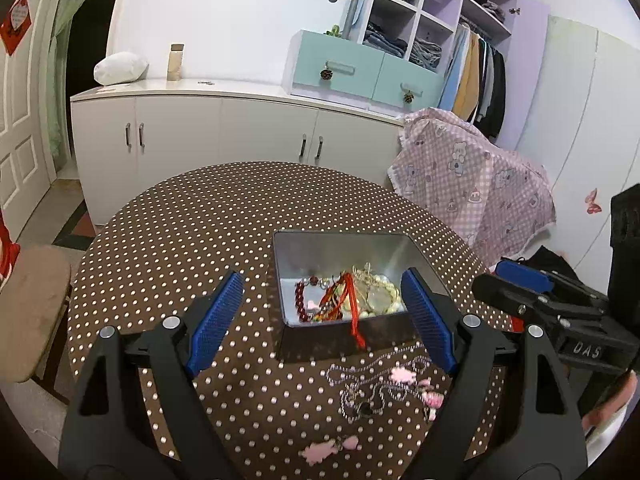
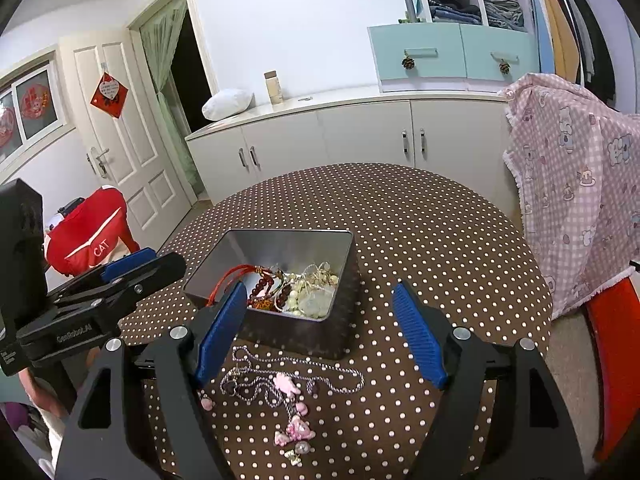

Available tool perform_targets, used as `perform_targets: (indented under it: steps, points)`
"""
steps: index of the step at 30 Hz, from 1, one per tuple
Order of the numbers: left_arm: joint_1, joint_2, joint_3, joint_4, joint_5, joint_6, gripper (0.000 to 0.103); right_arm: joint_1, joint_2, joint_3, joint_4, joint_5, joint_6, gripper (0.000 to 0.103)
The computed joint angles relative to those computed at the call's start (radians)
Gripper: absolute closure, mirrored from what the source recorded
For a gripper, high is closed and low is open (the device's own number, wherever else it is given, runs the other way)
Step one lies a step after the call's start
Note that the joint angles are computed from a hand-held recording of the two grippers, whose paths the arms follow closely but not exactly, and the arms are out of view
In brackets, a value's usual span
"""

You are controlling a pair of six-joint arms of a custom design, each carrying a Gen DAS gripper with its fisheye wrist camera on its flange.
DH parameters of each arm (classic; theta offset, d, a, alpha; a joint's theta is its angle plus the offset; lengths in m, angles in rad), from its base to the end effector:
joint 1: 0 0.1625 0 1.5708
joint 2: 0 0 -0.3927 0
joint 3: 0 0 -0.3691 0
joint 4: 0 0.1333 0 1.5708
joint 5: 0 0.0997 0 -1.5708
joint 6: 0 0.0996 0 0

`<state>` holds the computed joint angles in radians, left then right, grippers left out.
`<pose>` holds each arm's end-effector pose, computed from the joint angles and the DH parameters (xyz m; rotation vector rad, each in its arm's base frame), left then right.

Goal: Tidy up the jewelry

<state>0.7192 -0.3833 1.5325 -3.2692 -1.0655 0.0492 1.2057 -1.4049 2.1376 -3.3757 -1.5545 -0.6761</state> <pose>-0.3663 -0.5620 -0.0497 1.0078 2.5395 -0.9814 -0.0433 -0.4913 0.3429 0.3741 -2.3131 1.2172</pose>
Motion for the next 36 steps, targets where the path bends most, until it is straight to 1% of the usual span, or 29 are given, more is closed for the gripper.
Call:
perform_targets:
  steps: [2, 5, 7, 13, 17, 21, 26, 32, 34, 35, 36]
  points:
    - [-0.006, -0.007, 0.026, -0.017, 0.012, -0.003, 0.022, -0.006, -0.007, 0.013, -0.007, 0.003, -0.001, 0.031]
    - [-0.017, -0.012, 0.061, -0.039, 0.058, -0.014, 0.021, -0.020, -0.019, 0.040, -0.014, 0.006, 0.003, 0.030]
    - [-0.021, -0.019, 0.088, -0.043, 0.076, -0.017, 0.021, -0.034, -0.032, 0.058, -0.014, 0.013, 0.005, 0.030]
    - [-0.021, -0.037, 0.155, -0.036, 0.093, -0.058, 0.021, -0.071, -0.055, 0.106, -0.005, 0.023, 0.006, 0.030]
    - [-0.026, -0.047, 0.195, -0.034, 0.088, -0.086, 0.021, -0.097, -0.068, 0.133, -0.005, 0.033, 0.004, 0.030]
    - [-0.031, -0.049, 0.229, -0.033, 0.074, -0.077, 0.021, -0.116, -0.072, 0.154, -0.005, 0.032, 0.003, 0.030]
    - [-0.026, -0.043, 0.249, -0.030, 0.057, -0.093, 0.021, -0.134, -0.069, 0.179, -0.009, 0.029, -0.004, 0.030]
    - [-0.025, -0.025, 0.258, -0.053, 0.035, -0.046, 0.022, -0.136, -0.049, 0.192, -0.016, 0.008, -0.006, 0.030]
    - [-0.019, -0.018, 0.258, -0.061, 0.014, -0.043, 0.032, -0.133, -0.041, 0.199, -0.032, 0.003, -0.014, 0.030]
    - [-0.015, -0.015, 0.256, -0.062, 0.003, -0.042, 0.043, -0.134, -0.038, 0.204, -0.044, 0.003, -0.019, 0.030]
    - [-0.017, -0.003, 0.258, -0.096, 0.011, -0.025, 0.048, -0.131, -0.032, 0.208, -0.061, -0.005, -0.027, 0.030]
